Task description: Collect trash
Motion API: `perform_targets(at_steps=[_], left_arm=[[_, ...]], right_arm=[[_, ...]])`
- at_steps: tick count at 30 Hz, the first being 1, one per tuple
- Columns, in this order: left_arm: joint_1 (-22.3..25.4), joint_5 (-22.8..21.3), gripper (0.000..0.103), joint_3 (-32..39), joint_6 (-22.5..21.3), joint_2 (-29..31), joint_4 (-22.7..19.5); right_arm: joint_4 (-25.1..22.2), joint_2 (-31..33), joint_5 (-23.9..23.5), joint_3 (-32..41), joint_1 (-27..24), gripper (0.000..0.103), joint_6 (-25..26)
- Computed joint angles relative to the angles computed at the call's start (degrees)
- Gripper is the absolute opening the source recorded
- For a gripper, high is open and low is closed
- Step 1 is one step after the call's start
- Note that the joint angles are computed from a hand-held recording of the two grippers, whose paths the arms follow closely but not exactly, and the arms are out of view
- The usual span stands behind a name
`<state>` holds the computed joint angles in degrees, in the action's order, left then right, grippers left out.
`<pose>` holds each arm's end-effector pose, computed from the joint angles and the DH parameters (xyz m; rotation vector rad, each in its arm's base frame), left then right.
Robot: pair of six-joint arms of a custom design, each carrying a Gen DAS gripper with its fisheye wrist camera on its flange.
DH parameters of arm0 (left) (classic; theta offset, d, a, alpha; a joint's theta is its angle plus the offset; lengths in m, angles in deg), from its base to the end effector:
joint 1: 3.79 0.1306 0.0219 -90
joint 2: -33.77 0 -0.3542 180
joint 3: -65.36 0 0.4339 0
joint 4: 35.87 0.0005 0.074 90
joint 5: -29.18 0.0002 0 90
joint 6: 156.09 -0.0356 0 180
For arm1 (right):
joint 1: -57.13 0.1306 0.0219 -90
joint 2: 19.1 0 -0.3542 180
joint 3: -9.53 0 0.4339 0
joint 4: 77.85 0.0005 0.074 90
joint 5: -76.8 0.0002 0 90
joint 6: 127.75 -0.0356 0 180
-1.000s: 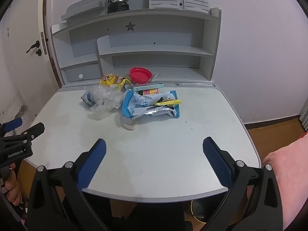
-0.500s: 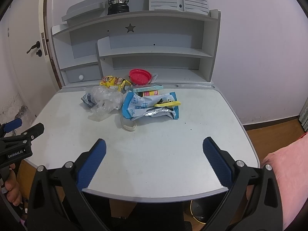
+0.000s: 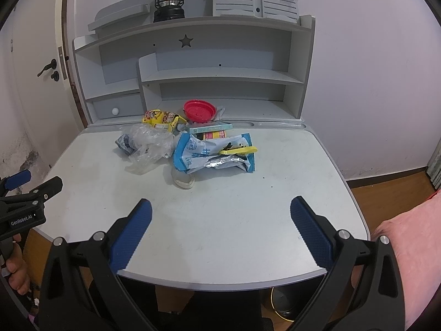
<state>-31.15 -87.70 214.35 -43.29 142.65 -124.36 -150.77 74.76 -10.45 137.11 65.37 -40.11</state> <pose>0.4854 -0.2336 0.6661 -0.1170 2.3010 0.1270 0.4867 0.0682 0.6555 -0.0900 2.2526 0.0450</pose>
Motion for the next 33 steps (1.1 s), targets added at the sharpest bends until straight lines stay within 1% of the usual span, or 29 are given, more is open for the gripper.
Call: perform_targets(at_steps=[33], left_arm=[[0.2, 0.6, 0.098, -0.8, -0.3, -0.2, 0.3]], right_arm=[[-0.3, 0.1, 0.3, 0.1, 0.2, 0.097, 0.0]])
